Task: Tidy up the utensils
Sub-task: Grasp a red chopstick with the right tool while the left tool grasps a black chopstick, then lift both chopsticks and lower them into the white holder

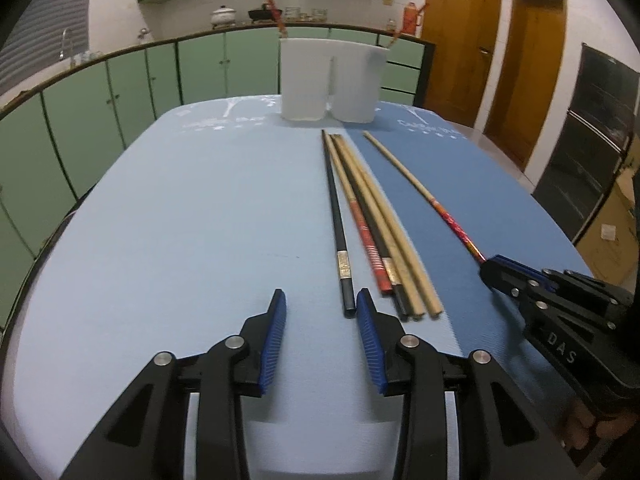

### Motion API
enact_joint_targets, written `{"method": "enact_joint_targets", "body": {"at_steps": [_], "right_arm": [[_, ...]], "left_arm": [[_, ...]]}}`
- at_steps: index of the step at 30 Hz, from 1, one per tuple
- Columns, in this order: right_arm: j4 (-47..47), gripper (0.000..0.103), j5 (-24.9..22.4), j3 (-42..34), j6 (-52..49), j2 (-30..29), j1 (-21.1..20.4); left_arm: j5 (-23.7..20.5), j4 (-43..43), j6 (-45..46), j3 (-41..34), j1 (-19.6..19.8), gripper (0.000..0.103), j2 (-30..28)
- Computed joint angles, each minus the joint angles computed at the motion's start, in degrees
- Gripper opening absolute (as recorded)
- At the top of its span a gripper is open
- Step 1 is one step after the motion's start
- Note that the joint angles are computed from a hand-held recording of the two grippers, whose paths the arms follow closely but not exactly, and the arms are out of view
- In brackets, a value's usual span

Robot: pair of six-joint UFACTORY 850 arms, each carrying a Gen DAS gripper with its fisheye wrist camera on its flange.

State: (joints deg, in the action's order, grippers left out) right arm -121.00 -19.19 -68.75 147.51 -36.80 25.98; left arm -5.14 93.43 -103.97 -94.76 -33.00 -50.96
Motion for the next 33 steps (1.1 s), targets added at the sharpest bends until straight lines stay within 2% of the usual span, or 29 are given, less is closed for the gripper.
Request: {"method": "enact_joint_targets", "body": {"at_steps": [4,7,10,11,13,17,18,27,33], "right_arm": [[-1.2,0.007,-0.1,0.1,1.3,-0.1,0.0],[-1.7,0.009,-0.7,0.1,1.9,-0.1,0.4],[-2.3,0.006,-1.3,-0.2,2.4,-0.5,0.5],[-2.6,0.006,-1.5,0.0,2.6,-0.5,0.6],[-3.3,0.006,-1.8,-0.1,3.5,-0.6,0.6],[-4.8,0.005,-1.4,0.1,5.2,0.0,0.3],[-4.8,0.005,-1.7,0.2,5.2,0.1,0.3],[-7.9,0.005,-2.9,0.6,8.0,4.2,-0.1],[-9.7,0.005,-3.2,0.1,8.0,7.6,-1.2]], "left_arm": [[0.3,-0.7,0.9,-0.2,-0.2,0.037,-0.2],[0.4,2.4,-1.7,-0.4,-0.5,0.037,-0.4],[-0.4,9.8,-8.7,-0.5,-1.0,0.026,-0.8],[-0.3,13.1,-12.0,-0.6,-1.0,0.017,-0.9],[-0.4,17.6,-16.3,-0.9,-1.1,0.007,-1.2],[-0.6,12.4,-11.2,-1.6,-1.3,0.007,-1.3],[-0.7,13.5,-12.4,-1.6,-1.2,0.007,-1.2],[-4.4,32.8,-31.5,0.6,-1.1,0.007,3.4],[-6.0,46.5,-43.6,-0.5,-0.5,0.007,6.0]]}}
